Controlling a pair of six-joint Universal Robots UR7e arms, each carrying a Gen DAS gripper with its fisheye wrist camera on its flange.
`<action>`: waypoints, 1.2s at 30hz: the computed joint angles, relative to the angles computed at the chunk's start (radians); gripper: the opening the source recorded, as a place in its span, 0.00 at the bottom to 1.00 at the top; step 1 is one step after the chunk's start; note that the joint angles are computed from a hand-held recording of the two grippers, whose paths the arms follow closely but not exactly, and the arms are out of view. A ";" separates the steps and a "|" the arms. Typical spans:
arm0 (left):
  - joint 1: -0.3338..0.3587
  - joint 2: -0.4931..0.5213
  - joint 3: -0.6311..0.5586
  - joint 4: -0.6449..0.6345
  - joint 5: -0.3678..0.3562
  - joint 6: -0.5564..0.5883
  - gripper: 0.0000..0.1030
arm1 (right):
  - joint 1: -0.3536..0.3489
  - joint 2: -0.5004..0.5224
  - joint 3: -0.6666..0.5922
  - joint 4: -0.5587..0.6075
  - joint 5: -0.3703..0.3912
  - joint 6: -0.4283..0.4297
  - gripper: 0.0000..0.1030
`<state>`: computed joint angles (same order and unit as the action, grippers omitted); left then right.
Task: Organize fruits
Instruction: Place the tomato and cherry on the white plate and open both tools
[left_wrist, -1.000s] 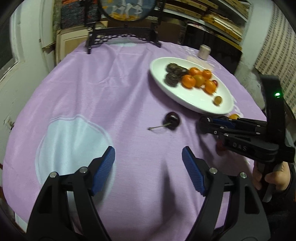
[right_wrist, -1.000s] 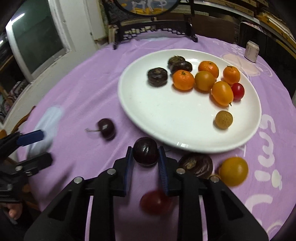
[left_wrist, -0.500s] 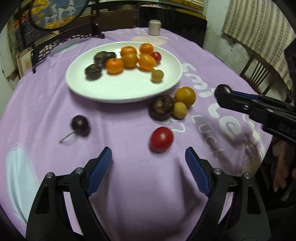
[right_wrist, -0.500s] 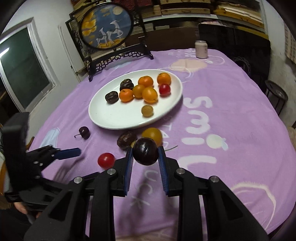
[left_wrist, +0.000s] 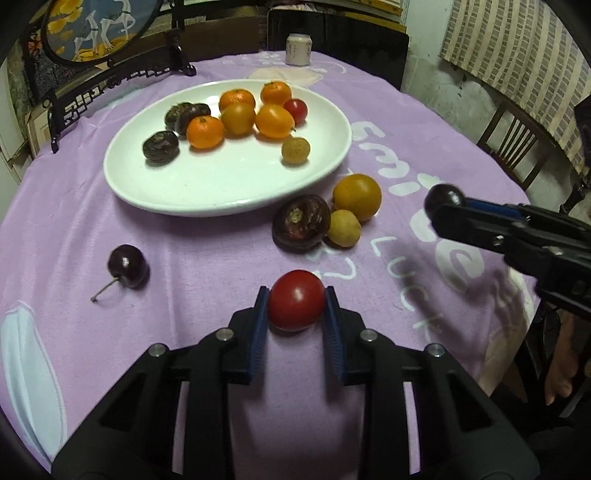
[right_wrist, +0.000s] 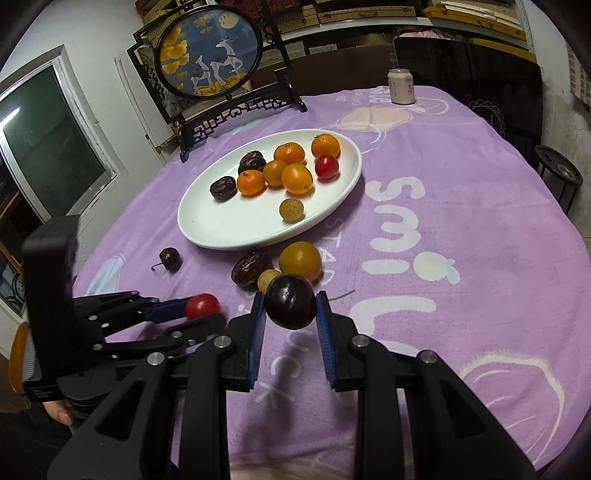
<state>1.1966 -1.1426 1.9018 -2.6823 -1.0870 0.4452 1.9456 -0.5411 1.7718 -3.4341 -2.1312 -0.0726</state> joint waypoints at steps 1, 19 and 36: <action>0.001 -0.007 0.000 0.003 -0.006 -0.004 0.29 | -0.001 0.002 -0.003 0.004 0.000 0.000 0.27; -0.002 0.211 -0.483 0.096 0.052 -0.054 0.29 | -0.005 0.159 -0.475 0.273 -0.048 -0.169 0.27; 0.042 0.291 -0.567 0.087 0.023 -0.066 0.67 | -0.057 0.253 -0.639 0.252 -0.066 -0.210 0.53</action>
<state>1.2384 -0.8514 1.3345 -2.5949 -1.0638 0.3788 1.8885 -0.2885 1.1331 -3.1824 -2.1968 -0.2821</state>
